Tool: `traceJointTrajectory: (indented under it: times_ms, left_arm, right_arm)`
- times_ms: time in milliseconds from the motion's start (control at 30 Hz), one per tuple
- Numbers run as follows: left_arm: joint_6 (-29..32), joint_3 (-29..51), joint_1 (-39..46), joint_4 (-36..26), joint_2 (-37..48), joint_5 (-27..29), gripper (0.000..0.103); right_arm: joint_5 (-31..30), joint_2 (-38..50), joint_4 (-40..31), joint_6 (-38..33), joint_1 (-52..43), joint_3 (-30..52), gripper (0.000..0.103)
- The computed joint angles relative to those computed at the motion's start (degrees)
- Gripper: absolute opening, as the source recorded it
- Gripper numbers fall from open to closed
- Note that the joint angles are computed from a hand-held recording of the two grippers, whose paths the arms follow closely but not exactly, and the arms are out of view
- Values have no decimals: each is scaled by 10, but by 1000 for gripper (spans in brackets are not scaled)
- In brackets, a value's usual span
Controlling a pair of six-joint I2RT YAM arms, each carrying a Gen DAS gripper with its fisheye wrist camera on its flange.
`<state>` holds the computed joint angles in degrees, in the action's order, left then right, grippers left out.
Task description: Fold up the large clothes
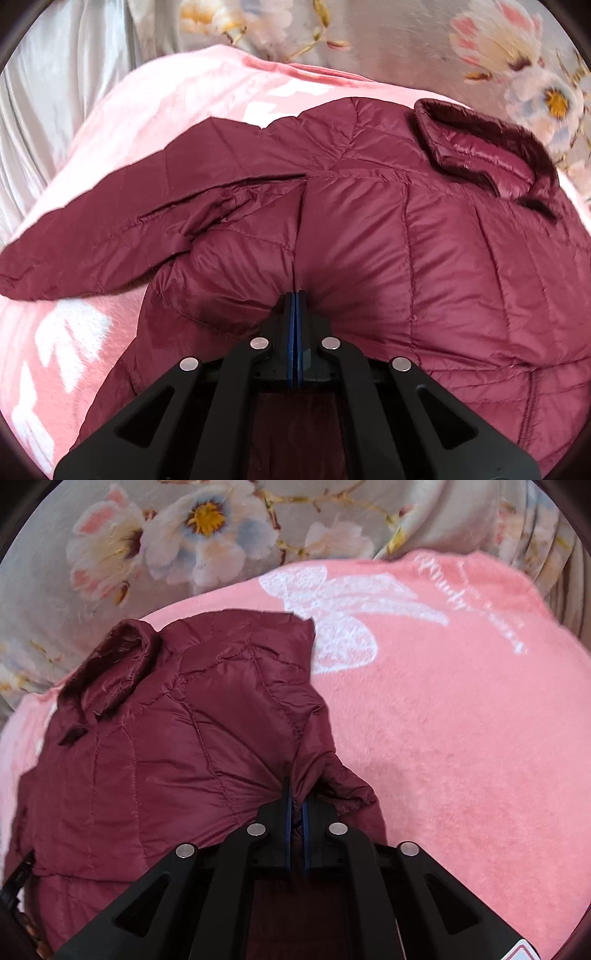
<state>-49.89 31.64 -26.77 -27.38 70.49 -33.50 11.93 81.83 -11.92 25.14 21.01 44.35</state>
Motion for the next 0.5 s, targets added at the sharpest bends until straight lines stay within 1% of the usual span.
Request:
traceJointTrajectory:
  times_ms: [33,100,167,233,300,400,500]
  left_arm:
    - [-3,-2,-3,1,-1,-3,0]
    - [-4,-11,-1,10,-11,0,0]
    - [-5,-16,-1,14,-13,-1,0]
    - [-4,-13,-4,8,-9,-8,0]
    - [-12,-9,-12,-1,-6,-15,0]
    - [-13,-10,-11,5,-7,-11,0]
    - [-12,-9,-10,9,-5,-10,0]
  right_arm:
    - [28,-32,7,13,13,-22,10]
    - [92,-123,17,41,67,-65,12]
    - [107,-151,9,45,131,-61,12]
    - [93,-120,-5,34,190,-27,12]
    - [56,-59,-1,33,238,14,11]
    - [43,33,-3,37,278,69,10]
    - [36,97,-11,43,290,98,10]
